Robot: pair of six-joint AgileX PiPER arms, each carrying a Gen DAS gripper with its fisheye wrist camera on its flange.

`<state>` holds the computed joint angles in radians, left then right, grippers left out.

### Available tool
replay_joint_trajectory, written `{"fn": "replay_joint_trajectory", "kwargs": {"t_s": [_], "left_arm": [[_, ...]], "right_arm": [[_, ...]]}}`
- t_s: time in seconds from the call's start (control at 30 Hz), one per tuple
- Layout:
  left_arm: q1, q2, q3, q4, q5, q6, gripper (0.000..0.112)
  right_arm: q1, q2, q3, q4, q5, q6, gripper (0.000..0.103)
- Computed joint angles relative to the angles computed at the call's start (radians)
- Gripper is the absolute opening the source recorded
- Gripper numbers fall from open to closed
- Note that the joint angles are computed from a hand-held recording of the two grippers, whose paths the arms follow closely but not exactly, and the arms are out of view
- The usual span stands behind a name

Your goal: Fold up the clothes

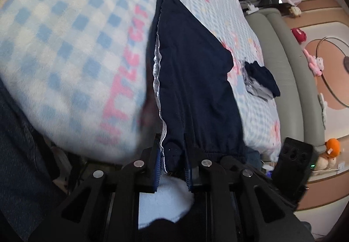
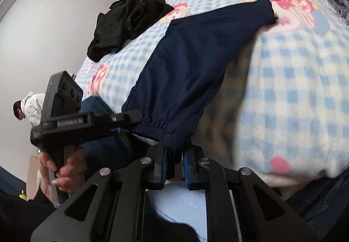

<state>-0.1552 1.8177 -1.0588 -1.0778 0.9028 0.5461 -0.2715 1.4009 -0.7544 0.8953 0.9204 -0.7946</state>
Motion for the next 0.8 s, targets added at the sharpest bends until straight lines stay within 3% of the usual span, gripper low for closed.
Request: {"fn": "replay_joint_trajectory", "kwargs": {"t_s": [0.1,0.2,0.27,0.3,0.37,0.43,0.53,0.63,0.7,0.8], "left_arm": [[0.022,0.031,-0.075,0.042,0.08,-0.047,0.019],[0.027,0.075,-0.213,0.079,0.122,-0.096,0.019],[0.017,0.122,-0.34,0.096,0.119,-0.127,0.022],[0.006,0.16,-0.42,0.096,0.105,-0.133,0.024],[-0.001,0.245,-0.568,0.092,0.109,-0.153,0.04],[-0.009,0.316,-0.691,0.123,0.102,-0.212,0.041],[-0.012,0.313,-0.688,0.134,0.061,-0.189,0.041],[0.011,0.264,-0.581,0.11,0.031,-0.024,0.042],[0.019,0.244,-0.526,0.13,0.02,0.054,0.042],[0.014,0.221,-0.458,0.141,-0.019,0.129,0.053]], "right_arm": [[0.002,0.018,-0.011,-0.002,0.021,-0.004,0.011],[0.006,0.062,-0.12,0.033,0.064,-0.017,0.015],[-0.006,0.115,-0.217,0.067,0.088,-0.013,0.033],[0.009,0.155,-0.273,0.062,0.055,0.022,0.033],[0.054,0.241,-0.379,0.046,-0.047,0.069,0.033],[0.086,0.321,-0.476,0.007,-0.121,0.135,0.035],[0.087,0.38,-0.548,-0.021,-0.129,0.212,0.039],[0.035,0.345,-0.496,0.025,-0.129,0.128,0.053],[0.025,0.339,-0.482,-0.013,-0.139,0.127,0.054],[0.025,0.363,-0.499,-0.043,-0.092,0.09,0.054]]}}
